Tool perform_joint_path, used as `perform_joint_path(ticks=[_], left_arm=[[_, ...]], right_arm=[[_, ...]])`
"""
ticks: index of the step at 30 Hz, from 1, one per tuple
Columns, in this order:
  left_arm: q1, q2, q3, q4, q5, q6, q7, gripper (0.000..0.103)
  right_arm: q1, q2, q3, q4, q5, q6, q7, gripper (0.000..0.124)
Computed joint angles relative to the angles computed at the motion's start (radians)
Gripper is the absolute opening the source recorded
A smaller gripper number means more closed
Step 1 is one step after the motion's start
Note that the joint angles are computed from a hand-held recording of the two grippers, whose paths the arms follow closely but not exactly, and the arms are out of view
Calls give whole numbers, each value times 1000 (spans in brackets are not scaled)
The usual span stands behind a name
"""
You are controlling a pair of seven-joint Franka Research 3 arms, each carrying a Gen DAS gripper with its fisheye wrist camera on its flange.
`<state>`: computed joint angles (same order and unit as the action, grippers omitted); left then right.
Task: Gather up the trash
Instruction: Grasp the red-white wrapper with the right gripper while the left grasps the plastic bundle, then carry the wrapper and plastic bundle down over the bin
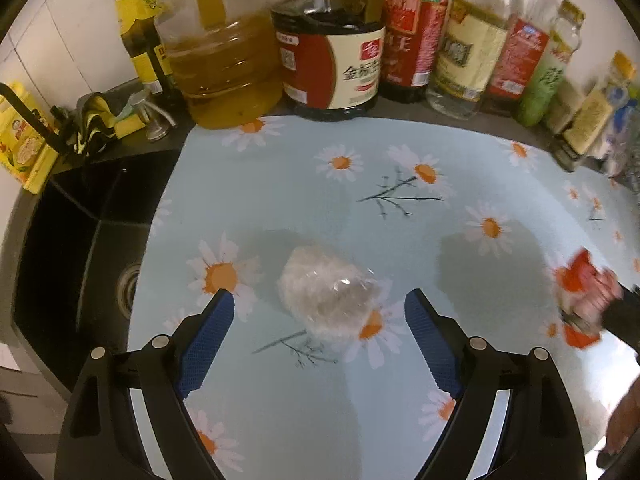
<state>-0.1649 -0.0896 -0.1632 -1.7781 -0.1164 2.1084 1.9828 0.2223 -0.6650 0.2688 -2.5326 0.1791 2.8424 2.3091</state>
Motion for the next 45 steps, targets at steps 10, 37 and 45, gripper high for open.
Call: perform_joint_path(ticks=[10,37,45], left_arm=[[-8,43,-17,-4,57,61,-9,79],[13,-105,54,-107,-165,-33,154,51],[17,-172,101,-130,-238,-89,235,51]], right_arm=[[16,-73,6,-82,34,4,45,32],[35,-65,40,-89,28,6,118,32],[24,-30,80,-43,-3,-16,177,32]])
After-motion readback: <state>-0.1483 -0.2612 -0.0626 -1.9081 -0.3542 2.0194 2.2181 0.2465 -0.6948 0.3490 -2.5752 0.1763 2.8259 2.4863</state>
